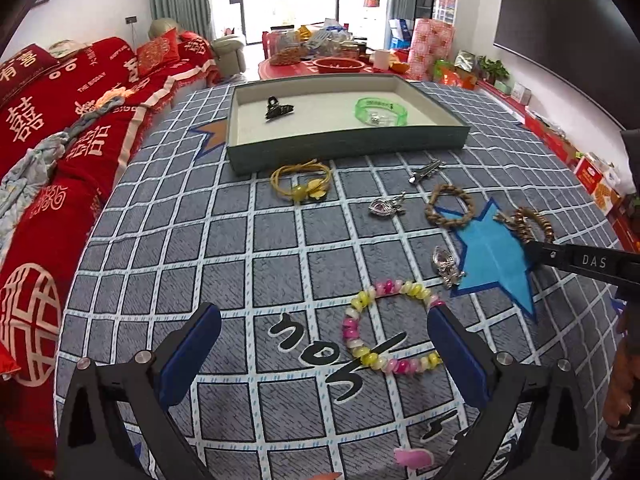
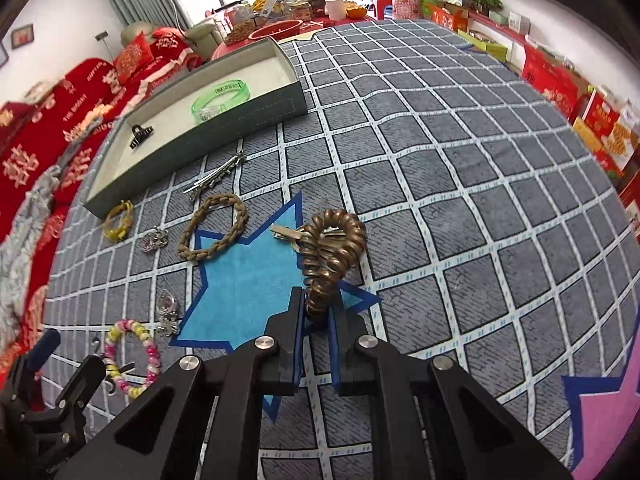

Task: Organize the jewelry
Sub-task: 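Lift and carry both bracelets over the tray with both tools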

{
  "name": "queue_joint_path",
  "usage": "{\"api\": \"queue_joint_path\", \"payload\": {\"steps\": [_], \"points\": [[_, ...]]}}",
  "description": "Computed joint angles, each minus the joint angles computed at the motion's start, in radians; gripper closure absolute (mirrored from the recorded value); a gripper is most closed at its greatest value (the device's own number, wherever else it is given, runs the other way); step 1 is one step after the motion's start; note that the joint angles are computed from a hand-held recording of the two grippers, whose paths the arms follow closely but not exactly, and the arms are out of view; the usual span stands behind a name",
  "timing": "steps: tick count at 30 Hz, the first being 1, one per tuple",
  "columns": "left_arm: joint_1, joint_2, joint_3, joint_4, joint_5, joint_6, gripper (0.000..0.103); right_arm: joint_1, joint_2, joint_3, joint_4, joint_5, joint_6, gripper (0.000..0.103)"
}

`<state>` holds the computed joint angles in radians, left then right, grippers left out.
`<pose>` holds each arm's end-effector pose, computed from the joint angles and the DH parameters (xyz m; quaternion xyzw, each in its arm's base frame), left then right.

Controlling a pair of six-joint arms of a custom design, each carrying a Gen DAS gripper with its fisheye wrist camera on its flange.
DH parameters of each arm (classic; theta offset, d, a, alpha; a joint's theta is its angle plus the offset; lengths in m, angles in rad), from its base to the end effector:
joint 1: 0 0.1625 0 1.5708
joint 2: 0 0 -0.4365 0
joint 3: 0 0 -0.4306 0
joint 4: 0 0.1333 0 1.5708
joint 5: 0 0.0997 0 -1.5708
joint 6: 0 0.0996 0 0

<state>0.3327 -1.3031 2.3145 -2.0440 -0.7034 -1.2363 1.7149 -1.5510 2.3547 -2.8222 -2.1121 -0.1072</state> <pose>-0.3065 -0.3273 0.1121 0.1125 0.8747 -0.3038 0.3606 0.1435 -0.4180 0.2551 0.0589 -0.9396 0.2187 0.2567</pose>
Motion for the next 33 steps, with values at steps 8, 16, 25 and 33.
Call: {"api": "queue_joint_path", "payload": {"steps": [8,16,25,33], "points": [[0.086,0.039,-0.021,-0.116,-0.105,0.109,0.018,-0.029,-0.066,0.018,0.014,0.078,0.008,0.092],[0.051,0.06,-0.012,-0.165,-0.105,0.227,0.081,-0.022,-0.094,0.018,0.034,0.115,0.013,0.092],[0.011,-0.012,0.011,-0.221,-0.093,0.232,0.081,0.007,-0.123,0.001,0.055,0.15,0.001,0.092],[0.011,-0.053,-0.022,-0.229,-0.025,0.259,0.081,0.054,-0.093,-0.066,0.081,0.173,-0.01,0.092]]}}
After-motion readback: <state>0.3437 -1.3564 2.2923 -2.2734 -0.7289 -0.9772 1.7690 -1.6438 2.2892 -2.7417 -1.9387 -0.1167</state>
